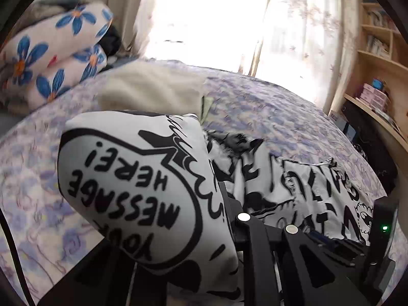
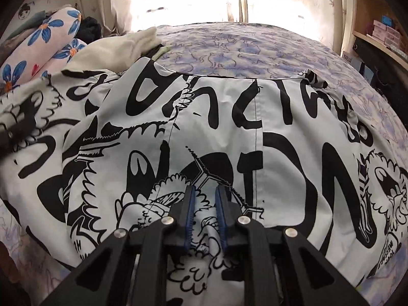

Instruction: Fold large clothes

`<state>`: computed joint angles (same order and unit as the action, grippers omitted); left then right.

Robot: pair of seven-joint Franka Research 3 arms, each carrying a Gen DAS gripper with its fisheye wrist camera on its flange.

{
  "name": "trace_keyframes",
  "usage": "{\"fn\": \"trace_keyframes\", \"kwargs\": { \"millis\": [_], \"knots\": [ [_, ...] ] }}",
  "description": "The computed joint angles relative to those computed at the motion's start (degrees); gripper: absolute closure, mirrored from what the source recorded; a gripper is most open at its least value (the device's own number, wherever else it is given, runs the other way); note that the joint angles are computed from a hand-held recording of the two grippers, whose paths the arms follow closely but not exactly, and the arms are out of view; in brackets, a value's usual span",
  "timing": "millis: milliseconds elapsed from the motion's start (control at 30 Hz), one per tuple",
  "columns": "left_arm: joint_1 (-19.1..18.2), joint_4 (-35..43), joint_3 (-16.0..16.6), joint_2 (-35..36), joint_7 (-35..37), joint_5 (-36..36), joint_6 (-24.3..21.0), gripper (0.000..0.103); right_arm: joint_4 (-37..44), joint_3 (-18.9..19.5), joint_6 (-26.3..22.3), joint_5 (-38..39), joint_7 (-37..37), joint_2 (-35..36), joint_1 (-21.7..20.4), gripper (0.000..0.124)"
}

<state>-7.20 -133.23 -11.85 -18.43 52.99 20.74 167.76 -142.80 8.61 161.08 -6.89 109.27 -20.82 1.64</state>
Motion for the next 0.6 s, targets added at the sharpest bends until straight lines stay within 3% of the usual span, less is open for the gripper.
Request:
{"fn": "trace_keyframes", "kwargs": {
  "millis": [200, 300, 367, 400, 500, 600],
  "knots": [
    [0.72, 6.92, -5.92, 2.2, -2.34, 8.01, -1.64, 0.09, -1.52, -6.39, 1.93, 11.87, -8.57, -0.61, 6.23, 0.107],
    [-0.88, 11.45, -7.86, 5.12, -2.93, 11.77, -3.36, 0.09, -1.72, -15.2, -1.81, 26.36, -20.16, -3.99, 14.48, 0.107],
    [-2.41, 14.76, -8.93, 7.66, -3.74, 14.43, -4.42, 0.09, -4.13, -19.19, -2.21, 34.47, -24.92, -9.51, 16.51, 0.108],
    [-3.25, 16.3, -9.3, 8.86, -4.44, 15.71, -5.05, 0.09, -5.63, -18.57, -2.02, 34.89, -24.58, -12.27, 14.52, 0.108],
    [-6.13, 21.3, -10.47, 13.66, -7.08, 20.23, -6.42, 0.09, -10.21, -13.81, -2.4, 31.08, -21.1, -20.02, 2.87, 0.108],
    [-9.89, 26.49, -11.38, 19.0, -9.88, 27.23, -8.51, 0.09, -13.13, -12.11, -4.97, 27.16, -16.78, -25.02, -7.58, 0.108]
  ]
}}
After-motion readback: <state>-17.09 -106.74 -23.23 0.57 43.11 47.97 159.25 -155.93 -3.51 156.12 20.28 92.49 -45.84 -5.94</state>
